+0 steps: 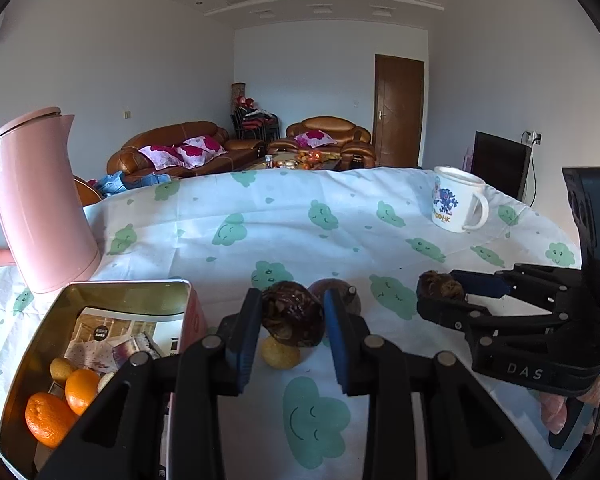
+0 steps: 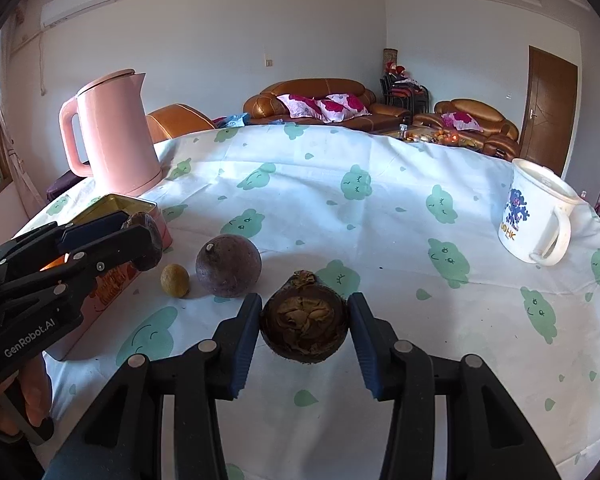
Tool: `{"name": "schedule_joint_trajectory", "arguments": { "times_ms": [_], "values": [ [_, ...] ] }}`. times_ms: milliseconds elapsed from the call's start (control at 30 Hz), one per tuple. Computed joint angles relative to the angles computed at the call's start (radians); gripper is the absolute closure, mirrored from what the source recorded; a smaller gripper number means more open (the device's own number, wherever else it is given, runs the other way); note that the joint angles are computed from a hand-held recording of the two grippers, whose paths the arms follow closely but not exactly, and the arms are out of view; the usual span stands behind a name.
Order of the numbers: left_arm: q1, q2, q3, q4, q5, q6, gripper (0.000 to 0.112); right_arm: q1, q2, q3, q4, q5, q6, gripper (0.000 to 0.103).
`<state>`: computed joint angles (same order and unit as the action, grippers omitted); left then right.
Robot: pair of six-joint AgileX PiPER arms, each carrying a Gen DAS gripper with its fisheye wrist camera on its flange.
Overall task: Organize fruits
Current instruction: 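Lift both brown fruits off the table and carry them toward the tin box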
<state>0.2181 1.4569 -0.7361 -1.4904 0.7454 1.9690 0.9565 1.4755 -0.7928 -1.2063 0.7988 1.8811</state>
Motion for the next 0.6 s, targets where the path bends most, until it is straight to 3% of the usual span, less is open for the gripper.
{"name": "schedule_joint_trajectory", "arguments": {
  "times_ms": [600],
  "values": [
    [0.039, -0.034, 0.048, -0.082, 0.028, 0.086, 0.079, 0.106, -0.013, 0.034, -0.115, 0.138, 0.127, 0.057]
  ]
}}
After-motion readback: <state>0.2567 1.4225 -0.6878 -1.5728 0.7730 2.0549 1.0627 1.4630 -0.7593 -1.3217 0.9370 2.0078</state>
